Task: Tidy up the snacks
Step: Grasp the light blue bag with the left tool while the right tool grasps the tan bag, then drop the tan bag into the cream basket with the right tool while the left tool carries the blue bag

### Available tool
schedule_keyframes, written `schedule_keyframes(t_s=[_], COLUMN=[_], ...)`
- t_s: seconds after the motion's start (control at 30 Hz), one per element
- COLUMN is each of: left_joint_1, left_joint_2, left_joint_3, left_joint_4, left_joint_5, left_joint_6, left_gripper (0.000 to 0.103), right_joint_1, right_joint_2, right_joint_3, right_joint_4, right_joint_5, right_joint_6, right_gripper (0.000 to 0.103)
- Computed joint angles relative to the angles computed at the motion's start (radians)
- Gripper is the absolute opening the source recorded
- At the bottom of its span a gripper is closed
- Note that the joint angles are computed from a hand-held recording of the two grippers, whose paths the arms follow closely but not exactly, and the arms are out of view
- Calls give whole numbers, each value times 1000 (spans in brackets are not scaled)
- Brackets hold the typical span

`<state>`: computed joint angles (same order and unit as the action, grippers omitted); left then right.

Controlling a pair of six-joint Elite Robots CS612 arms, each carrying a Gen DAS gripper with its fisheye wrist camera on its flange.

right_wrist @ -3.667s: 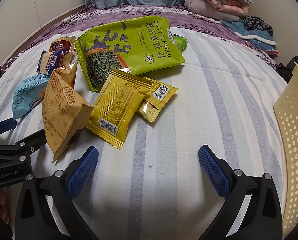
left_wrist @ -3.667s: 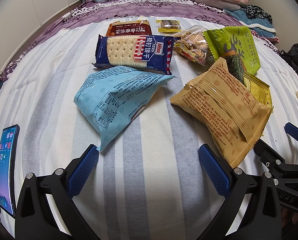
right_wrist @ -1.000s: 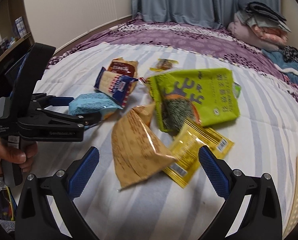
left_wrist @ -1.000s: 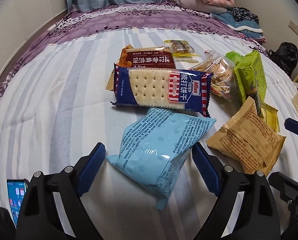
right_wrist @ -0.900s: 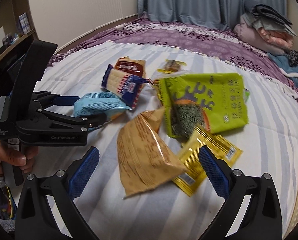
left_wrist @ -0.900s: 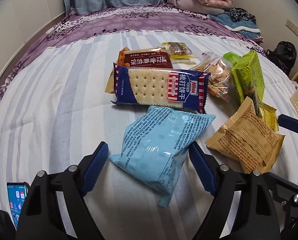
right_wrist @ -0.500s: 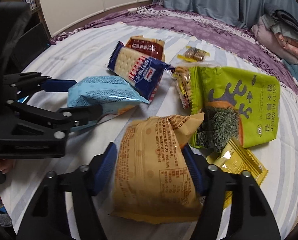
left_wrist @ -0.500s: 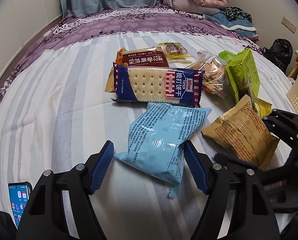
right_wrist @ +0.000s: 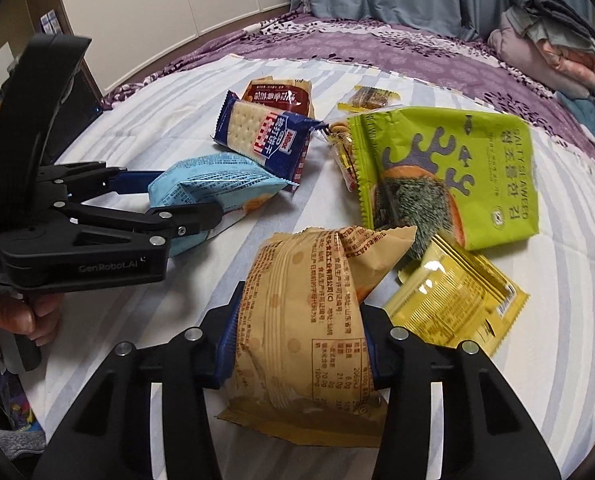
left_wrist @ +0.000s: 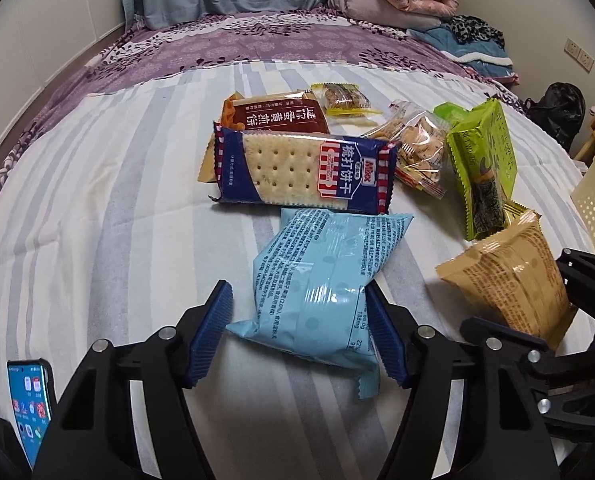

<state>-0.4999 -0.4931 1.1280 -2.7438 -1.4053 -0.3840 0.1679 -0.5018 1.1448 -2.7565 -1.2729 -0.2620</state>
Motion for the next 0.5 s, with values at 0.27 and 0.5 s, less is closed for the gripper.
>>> schedule_keyframes(t_s=[0.27, 0.5], left_joint_1=[-17, -35], left_joint_2=[-54, -88], left_joint_3=[78, 118], left_joint_4=[-34, -66], left_joint_5=[26, 47], left_joint_6=[-56, -54], left_gripper=[53, 53], right_joint_1=[-27, -58], right_joint_2=[-57, -103], right_joint_3=[95, 176], right_joint_4=[-100, -227], right_joint_5=[51, 61], right_joint_6=[66, 142], right_gripper=[47, 47])
